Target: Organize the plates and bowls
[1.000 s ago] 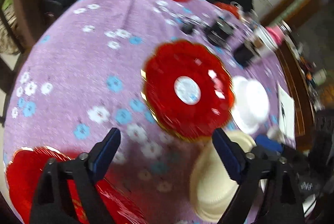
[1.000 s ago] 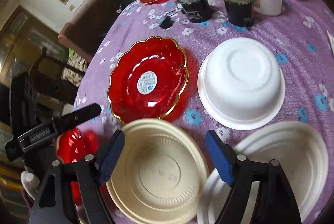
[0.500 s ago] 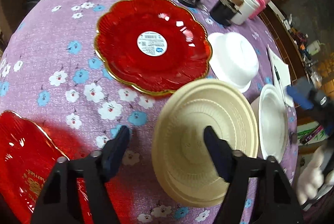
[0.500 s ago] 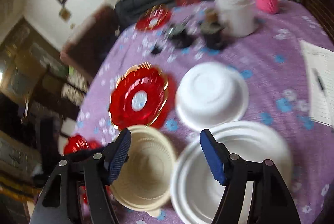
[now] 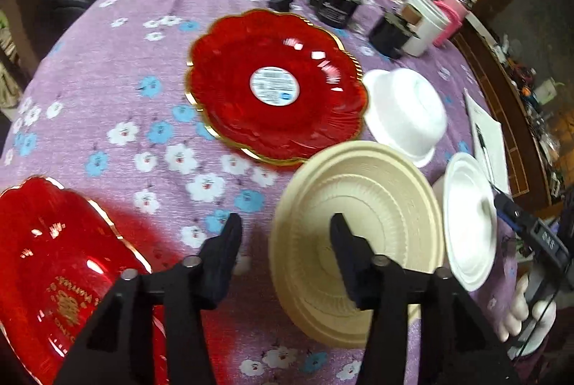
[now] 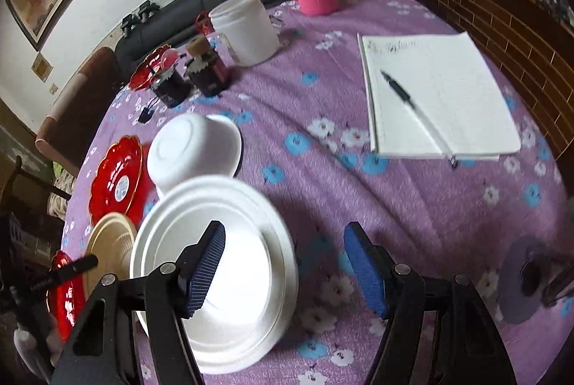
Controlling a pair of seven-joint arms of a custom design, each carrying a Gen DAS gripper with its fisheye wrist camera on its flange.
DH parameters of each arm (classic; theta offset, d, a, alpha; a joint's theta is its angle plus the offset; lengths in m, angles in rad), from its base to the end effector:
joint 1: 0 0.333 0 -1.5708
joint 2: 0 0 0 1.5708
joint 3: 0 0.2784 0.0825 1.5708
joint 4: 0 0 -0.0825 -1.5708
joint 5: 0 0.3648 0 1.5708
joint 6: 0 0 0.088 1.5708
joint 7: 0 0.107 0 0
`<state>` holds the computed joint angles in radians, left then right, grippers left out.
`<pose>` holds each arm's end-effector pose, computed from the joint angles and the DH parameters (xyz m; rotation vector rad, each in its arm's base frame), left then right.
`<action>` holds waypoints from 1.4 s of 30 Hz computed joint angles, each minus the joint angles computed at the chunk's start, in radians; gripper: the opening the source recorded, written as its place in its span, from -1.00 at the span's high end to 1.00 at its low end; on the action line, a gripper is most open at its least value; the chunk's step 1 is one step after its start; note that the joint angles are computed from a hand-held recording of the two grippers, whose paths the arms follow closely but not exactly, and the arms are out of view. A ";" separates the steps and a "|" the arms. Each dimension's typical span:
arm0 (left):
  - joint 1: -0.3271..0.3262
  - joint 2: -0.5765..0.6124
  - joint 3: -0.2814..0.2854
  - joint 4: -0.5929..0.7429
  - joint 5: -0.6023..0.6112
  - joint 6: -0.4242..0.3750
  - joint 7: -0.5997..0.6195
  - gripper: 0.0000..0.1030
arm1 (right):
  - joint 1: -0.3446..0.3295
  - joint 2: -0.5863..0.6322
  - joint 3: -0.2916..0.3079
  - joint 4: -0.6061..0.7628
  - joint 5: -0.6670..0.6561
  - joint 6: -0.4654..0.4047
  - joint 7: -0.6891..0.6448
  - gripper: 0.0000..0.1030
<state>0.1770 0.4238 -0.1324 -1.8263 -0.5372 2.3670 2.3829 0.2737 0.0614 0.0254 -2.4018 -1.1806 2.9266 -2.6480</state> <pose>0.6259 0.0270 0.2956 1.6807 -2.4934 0.7024 0.4498 0.1998 0.2927 -1.1350 2.3018 -0.3975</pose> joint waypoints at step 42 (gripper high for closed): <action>0.040 -0.075 -0.011 -0.047 -0.125 -0.024 0.073 0.50 | 0.053 0.368 0.147 0.494 0.982 0.048 -1.255 0.62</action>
<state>0.2173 0.3484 -0.1436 -1.8737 -0.6621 2.3428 2.4558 0.3270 0.4297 0.1724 -1.9082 -0.1984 2.9748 -3.9031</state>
